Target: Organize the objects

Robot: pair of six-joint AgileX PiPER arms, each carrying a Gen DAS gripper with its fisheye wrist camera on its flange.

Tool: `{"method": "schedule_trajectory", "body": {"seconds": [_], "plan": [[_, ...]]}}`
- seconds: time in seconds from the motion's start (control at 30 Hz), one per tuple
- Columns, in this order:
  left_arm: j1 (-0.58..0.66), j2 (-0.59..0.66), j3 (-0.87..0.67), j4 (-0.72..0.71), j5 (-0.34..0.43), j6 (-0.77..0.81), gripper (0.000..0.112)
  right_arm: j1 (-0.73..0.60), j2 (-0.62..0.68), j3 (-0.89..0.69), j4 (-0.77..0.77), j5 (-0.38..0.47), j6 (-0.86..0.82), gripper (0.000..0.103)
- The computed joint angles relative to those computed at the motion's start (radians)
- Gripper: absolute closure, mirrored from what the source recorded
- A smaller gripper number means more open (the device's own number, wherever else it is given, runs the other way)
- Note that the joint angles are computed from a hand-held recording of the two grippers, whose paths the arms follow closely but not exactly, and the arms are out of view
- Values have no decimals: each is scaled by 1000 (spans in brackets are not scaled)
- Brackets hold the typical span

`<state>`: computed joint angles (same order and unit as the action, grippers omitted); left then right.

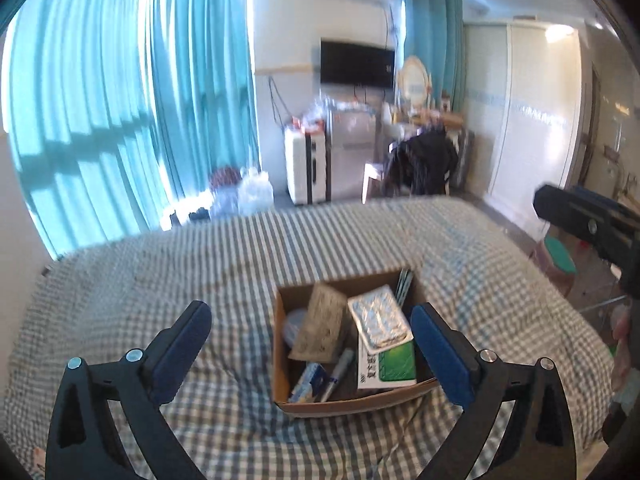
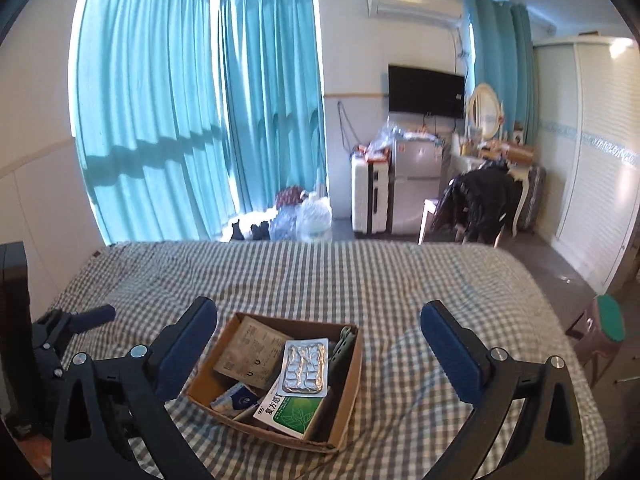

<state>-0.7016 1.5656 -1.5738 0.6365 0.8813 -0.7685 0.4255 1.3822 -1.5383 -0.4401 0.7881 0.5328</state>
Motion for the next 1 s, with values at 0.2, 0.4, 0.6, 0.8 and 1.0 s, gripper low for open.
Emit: {"method": "schedule_trajectory", "body": {"seconds": [0.2,0.4,0.6,0.8,1.0], "plan": [[-164,-110,-8,241,167,-126,9,229,-119,-42,-241,195,104,0],[-297,-237,176,440,179,-328,9,462,-265,128,-493,288,332,0],[-308,-299,404,508,87,-533,9,490,-313,378,-626,207,547,0],[-327,-308,662,687,89,-881,9,453,-323,671,-834,82,893,0],[-268,-273,731,682,-9,-941,9,364,-297,788,-863,-60,1019,0]]}}
